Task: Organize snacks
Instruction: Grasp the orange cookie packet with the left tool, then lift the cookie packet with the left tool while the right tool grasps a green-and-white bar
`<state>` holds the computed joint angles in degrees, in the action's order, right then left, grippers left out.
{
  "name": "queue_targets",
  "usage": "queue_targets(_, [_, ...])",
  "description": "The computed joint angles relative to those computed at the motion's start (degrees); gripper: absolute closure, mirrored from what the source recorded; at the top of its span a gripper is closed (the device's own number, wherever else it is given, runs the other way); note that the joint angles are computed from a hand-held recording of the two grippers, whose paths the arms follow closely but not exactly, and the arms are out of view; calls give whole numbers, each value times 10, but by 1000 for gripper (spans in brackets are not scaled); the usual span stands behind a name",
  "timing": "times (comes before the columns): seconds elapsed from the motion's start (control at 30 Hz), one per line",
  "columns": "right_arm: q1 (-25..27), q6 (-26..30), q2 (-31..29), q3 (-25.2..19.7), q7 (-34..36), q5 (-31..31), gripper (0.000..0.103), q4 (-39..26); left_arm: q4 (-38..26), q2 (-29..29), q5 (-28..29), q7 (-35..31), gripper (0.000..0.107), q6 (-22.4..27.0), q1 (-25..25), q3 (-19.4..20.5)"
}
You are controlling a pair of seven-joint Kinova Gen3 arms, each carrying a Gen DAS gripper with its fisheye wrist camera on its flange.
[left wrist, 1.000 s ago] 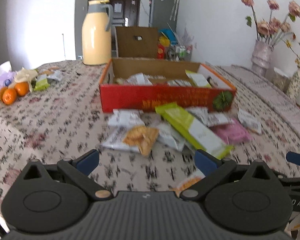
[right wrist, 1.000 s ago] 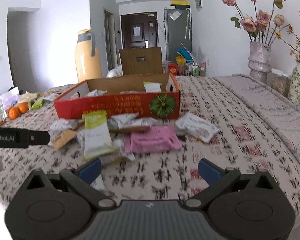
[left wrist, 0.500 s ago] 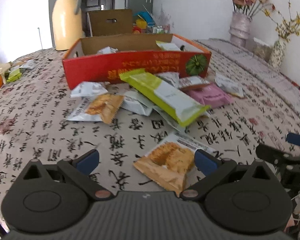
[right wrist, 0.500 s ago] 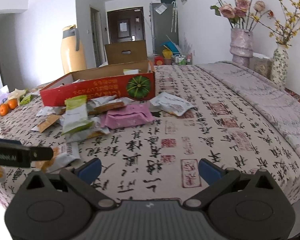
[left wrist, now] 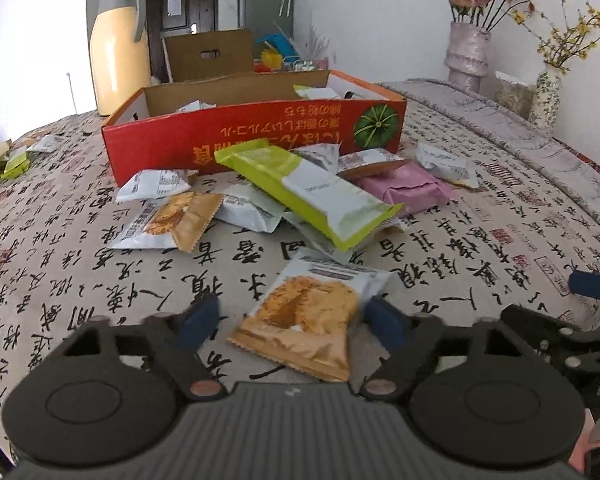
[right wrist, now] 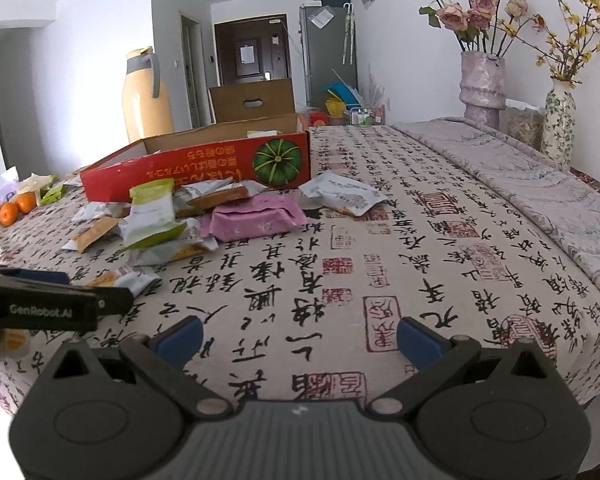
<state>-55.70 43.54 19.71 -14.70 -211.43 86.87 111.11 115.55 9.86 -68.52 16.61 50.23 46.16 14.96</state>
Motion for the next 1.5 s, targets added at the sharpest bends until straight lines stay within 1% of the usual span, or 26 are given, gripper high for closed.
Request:
queue_targets(0.07, [-3,6,2,0,-2,2,0,-1,7,-5,-11,10,50,-7,1,1])
queue_targets(0.2, [-4,8,5,0,-5,5,0,-2,17,-6,-28,30,56,1,7,7])
queue_targets(0.23, [-5,10,6,0,-4,5,0,-2,18,-6,-33,37,60,8,11,10])
queue_targets(0.27, [-6,12,7,0,-5,6,0,-2,20,-7,-37,42,71,11,13,11])
queue_targets(0.33, [-7,14,8,-1,-7,8,0,-1,24,-11,-45,48,80,15,16,16])
queue_targets(0.37, [-8,15,8,-1,-7,9,0,-1,26,-13,-47,51,83,15,16,17])
queue_targets(0.47, [-9,19,10,-1,-8,10,0,-1,30,-14,-51,56,90,23,18,22])
queue_targets(0.6, [-12,25,13,-1,-6,11,0,-2,37,-22,-52,69,89,24,16,26])
queue_targets(0.63, [-12,26,14,-1,-6,11,0,-3,39,-23,-51,72,84,27,16,28])
queue_targets(0.67, [-12,26,14,-1,-6,11,0,-3,41,-26,-53,77,75,30,16,29])
queue_targets(0.7, [-12,25,14,-1,-6,11,0,-2,43,-28,-56,82,67,32,16,30])
queue_targets(0.73, [-12,25,13,-1,-7,12,0,-2,42,-26,-56,84,54,40,16,32])
queue_targets(0.77, [-12,26,14,-1,-6,11,0,-2,38,-23,-53,83,44,50,17,34])
queue_targets(0.83, [-12,26,14,-1,-4,11,0,-3,33,-19,-47,75,41,50,14,32])
queue_targets(0.97, [-15,29,16,-1,-2,11,0,-4,14,-4,-19,37,41,34,-1,21])
queue_targets(1.0, [-15,30,16,-1,-2,11,0,-4,8,0,-13,29,43,28,-8,19])
queue_targets(1.03, [-16,31,17,0,-2,12,0,-4,8,3,-15,31,44,27,-4,13])
queue_targets(1.13, [-17,32,17,-1,-2,13,0,-4,10,4,-21,34,56,27,2,7])
queue_targets(1.23, [-19,36,19,-1,-1,13,0,-5,13,2,-24,37,62,31,8,8])
queue_targets(1.5, [-21,40,22,0,-1,18,0,-5,20,4,-33,53,63,57,23,14])
